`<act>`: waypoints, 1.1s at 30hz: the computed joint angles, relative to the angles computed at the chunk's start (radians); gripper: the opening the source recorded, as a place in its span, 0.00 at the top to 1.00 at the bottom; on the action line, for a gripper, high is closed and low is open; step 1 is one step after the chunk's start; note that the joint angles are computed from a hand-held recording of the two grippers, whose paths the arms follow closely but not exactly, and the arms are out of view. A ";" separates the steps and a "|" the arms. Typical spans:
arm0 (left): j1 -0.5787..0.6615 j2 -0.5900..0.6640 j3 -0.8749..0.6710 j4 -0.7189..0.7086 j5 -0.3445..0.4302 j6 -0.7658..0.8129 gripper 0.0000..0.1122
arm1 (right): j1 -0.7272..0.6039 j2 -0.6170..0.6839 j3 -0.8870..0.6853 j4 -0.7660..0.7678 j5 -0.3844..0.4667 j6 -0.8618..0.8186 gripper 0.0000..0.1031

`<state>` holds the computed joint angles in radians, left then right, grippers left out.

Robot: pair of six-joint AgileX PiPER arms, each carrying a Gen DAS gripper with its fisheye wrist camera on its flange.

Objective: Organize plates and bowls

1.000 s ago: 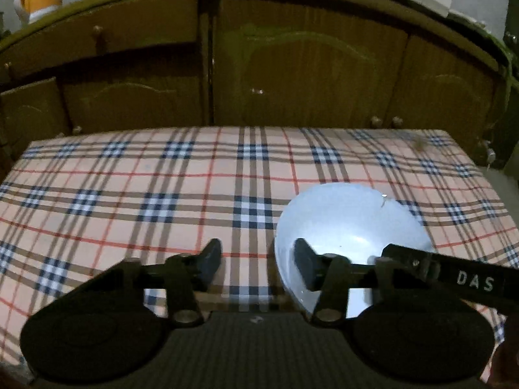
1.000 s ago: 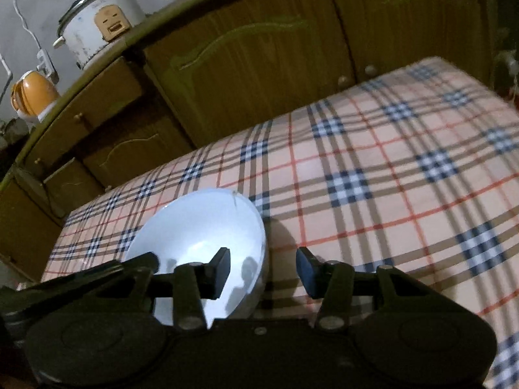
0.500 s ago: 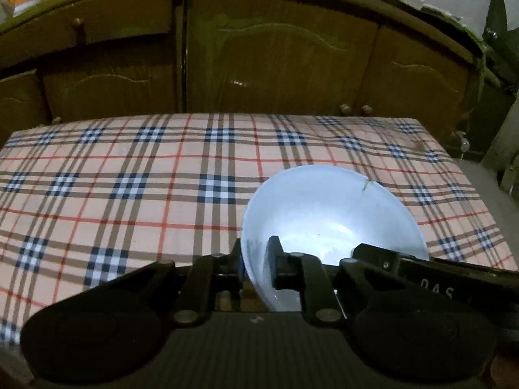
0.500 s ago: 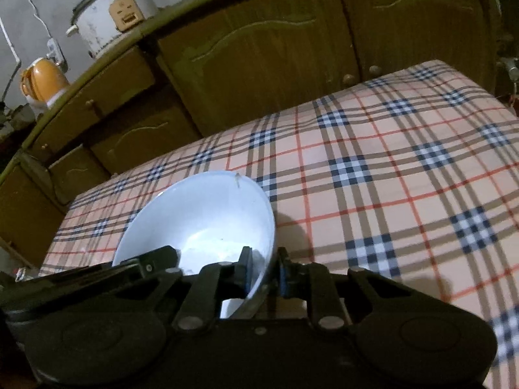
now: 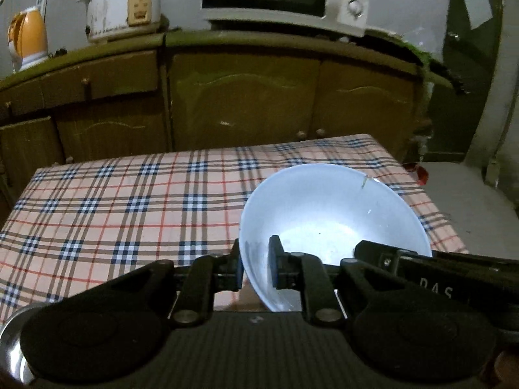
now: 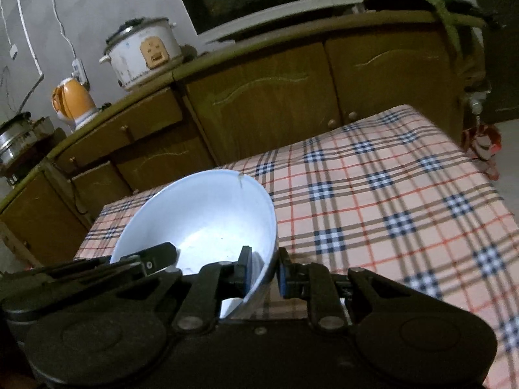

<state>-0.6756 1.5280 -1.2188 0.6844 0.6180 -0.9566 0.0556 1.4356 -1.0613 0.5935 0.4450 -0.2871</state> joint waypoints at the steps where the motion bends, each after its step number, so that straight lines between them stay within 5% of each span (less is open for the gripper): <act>1: -0.028 -0.021 0.014 0.024 0.015 -0.029 0.85 | -0.008 -0.031 0.022 0.001 0.004 -0.003 0.79; 14: -0.243 -0.100 0.113 0.166 0.098 -0.242 0.85 | -0.137 -0.375 0.259 0.001 0.102 -0.025 0.80; 33: -0.379 -0.071 0.190 0.192 0.061 -0.338 0.85 | -0.452 -0.560 0.433 0.130 0.285 -0.273 0.80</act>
<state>-1.0548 1.4567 -1.0292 0.8766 0.6793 -1.2942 -0.3966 0.8752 -0.6283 0.7240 0.7300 -0.5603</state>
